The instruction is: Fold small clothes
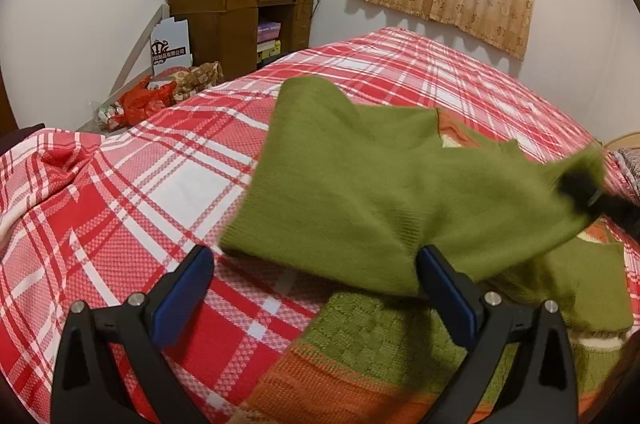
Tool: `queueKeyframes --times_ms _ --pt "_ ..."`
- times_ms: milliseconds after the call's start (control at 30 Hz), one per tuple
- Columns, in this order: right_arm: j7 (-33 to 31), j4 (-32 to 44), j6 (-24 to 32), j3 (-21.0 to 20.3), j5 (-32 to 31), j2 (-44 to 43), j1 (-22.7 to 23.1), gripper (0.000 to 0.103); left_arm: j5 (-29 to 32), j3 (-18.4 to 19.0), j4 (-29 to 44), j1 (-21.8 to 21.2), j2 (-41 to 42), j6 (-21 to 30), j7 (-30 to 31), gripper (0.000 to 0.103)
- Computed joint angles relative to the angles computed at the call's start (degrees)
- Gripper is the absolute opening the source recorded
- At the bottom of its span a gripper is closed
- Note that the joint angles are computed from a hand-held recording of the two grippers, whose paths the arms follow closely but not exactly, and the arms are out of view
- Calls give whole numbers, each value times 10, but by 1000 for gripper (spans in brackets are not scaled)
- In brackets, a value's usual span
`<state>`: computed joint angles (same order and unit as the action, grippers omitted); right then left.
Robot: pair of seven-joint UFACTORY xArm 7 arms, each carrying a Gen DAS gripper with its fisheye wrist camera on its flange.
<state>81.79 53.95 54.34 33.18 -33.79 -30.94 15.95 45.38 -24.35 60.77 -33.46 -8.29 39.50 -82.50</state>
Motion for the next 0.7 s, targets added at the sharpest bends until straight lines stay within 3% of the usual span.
queueKeyframes --times_ms 133,233,367,700 --pt "-2 11 28 8 -14 -50 -11 13 -7 5 -3 1 0 -17 6 103" --pt "-16 0 69 17 -1 -94 -20 13 -11 1 8 -1 8 10 12 103" --pt "-8 -57 102 2 48 -183 -19 13 -13 6 -1 -1 1 -3 9 103" --pt "-25 -183 226 -2 172 -354 -3 13 -10 2 16 -7 13 26 15 103"
